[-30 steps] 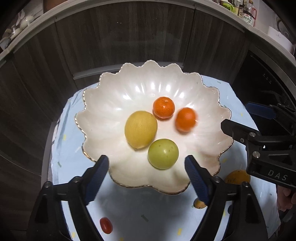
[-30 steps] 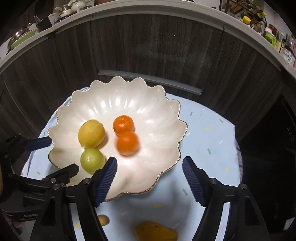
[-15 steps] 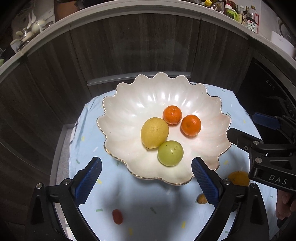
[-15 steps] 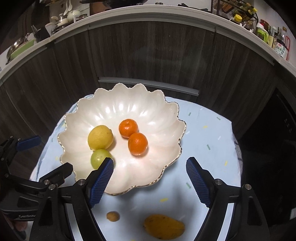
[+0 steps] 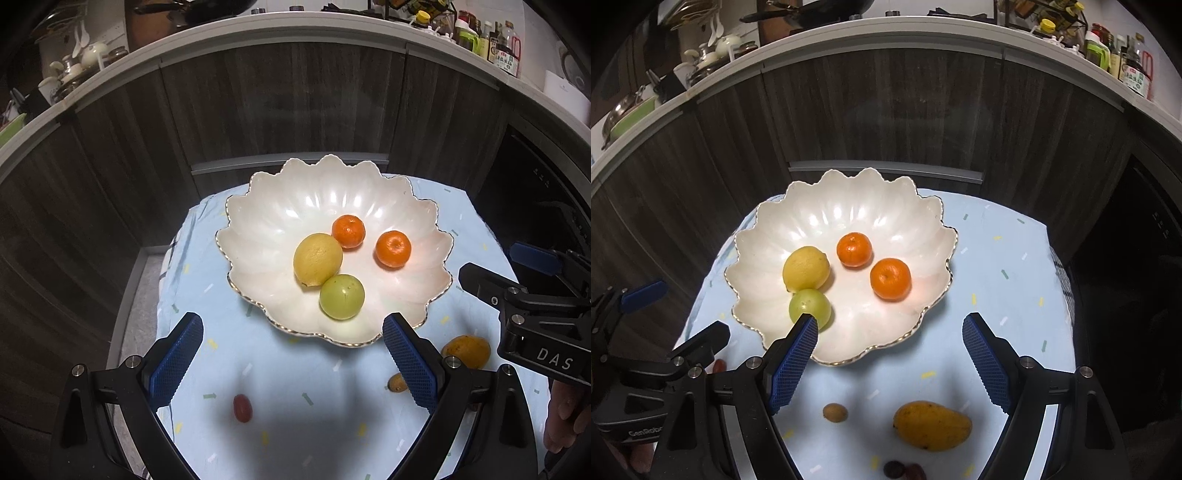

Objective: Organize fruits
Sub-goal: 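Pull both open tools back from the bowl toward the fruits on the cloth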

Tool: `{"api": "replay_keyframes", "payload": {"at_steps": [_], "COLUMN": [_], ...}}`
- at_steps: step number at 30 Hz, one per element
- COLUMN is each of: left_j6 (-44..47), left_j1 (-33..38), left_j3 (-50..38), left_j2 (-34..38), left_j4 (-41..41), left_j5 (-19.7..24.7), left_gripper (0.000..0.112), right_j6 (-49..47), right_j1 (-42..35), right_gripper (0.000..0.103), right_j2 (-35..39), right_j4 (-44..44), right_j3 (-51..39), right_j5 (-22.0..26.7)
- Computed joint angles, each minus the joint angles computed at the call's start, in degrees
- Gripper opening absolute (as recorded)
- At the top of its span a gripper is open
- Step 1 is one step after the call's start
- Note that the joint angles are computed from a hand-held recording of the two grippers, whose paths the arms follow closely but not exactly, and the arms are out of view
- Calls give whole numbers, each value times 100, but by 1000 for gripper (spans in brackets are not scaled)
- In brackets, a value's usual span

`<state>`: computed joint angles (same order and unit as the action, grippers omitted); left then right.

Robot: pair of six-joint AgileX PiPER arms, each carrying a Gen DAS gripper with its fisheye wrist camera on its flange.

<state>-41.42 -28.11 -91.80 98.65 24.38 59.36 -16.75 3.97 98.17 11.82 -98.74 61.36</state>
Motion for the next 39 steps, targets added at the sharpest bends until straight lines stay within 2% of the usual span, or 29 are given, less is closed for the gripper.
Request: {"api": "replay_keyframes", "payload": {"at_steps": [27,33,39], "left_j6": [-1414,-1624,-2120], "left_j1": [-956,-1114,-1420], "left_j3": [1116,1376,1880], "left_j2": [-774,-897,-1122], "left_j4": [707,828,1383], "left_j5": [246,278,321], "left_gripper": [99,99,99], "right_j6": [-449,-458,-266], "right_j1": [-430,-400,-211], "right_gripper": [81,81,81], "right_j2": [-1116,-1368,-1760], "right_j4": [199,129,-176], "right_j3": [1325,1730,2319], "right_j5": [-131,-294,-732]}}
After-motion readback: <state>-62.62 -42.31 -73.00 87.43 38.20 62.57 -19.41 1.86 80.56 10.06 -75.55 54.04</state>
